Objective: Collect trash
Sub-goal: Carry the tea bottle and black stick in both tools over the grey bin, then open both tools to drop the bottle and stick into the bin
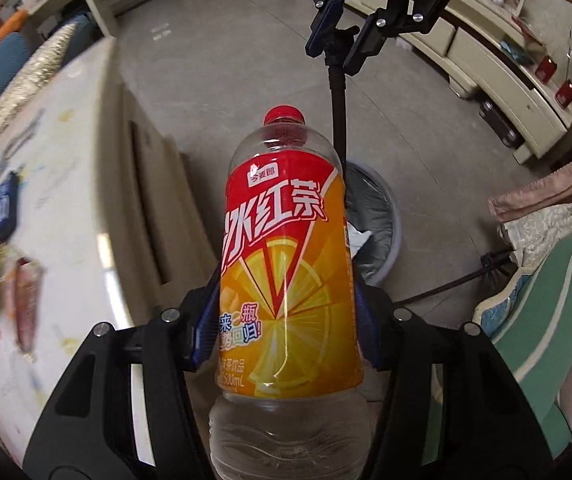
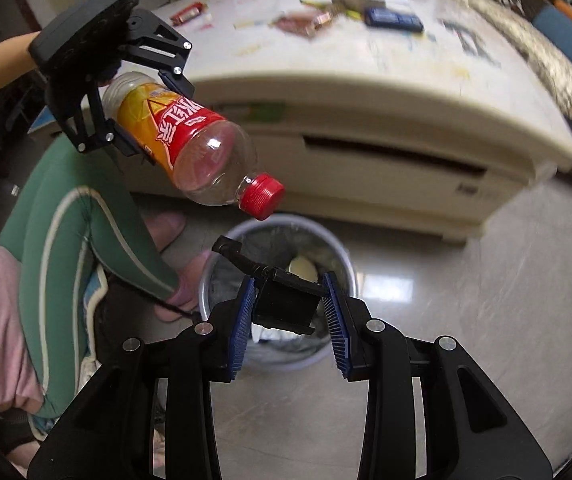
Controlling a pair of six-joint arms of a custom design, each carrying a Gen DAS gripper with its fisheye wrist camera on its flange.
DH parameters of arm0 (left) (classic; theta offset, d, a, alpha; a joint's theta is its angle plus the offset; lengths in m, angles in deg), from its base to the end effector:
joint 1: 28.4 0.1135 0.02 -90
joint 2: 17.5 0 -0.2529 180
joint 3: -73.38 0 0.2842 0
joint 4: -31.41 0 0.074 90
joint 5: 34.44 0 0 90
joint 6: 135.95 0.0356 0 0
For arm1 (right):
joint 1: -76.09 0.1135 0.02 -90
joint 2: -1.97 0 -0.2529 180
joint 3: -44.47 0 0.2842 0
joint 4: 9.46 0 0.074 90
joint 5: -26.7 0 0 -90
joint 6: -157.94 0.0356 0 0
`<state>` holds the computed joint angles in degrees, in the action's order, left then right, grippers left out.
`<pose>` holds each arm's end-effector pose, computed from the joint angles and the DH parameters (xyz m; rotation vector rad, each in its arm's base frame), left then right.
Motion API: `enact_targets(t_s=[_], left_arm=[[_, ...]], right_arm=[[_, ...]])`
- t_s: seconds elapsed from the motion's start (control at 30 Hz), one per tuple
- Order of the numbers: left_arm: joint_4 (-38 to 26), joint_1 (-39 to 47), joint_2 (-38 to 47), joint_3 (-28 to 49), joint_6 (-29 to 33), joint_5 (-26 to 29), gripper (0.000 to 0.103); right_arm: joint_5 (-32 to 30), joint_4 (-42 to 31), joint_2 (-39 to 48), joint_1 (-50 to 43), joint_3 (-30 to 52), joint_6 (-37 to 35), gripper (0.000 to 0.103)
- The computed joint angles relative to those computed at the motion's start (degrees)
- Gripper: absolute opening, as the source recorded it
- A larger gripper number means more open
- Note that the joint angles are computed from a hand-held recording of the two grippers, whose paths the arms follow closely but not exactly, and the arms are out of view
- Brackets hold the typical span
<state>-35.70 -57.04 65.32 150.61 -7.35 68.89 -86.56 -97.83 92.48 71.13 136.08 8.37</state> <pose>0.2625 -0.1527 0.2330 1.5959 2.3101 -0.2897 0.3115 -0.0129 0.2653 -1.3195 2.5255 0.4597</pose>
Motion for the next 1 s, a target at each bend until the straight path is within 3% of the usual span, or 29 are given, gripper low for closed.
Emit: enact_targets(t_s=[0.23,0.43,0.7,0.77,0.8,1.0], left_arm=[[7.28,-7.93,12.85,-0.51,-3.70,-3.06,0.054],[10.36,-11.18,23.91,2.38,-4.87,-6.15,0.054],[13.74,-12.38,30.42,3.61,-6.04,-9.84,0.055],[14.19,-12.20,30.44,3.61,-6.55,-9.06,0.057],[14.50,-12.03,30.09,3.37,-6.45,-8.88,0.062],[14.36,-10.39,27.65,3.04,-5.54,-8.31,0.062]], right_arm=[[3.67,11.35,-1.12,-3.19,-16.57,1.87,0.035],[6.47,20.07,2.56,-2.66,-23.01,5.14,0.036],[8.31,27.58,7.82,-0.30,-25.58,8.61,0.038],[8.26,28.30,8.75,-0.24,-25.24,9.58,0.051],[8.12,28.78,8.69,-0.29,-25.30,9.91,0.055],[7.56,27.74,8.76,-0.81,-23.98,9.92,0.054]])
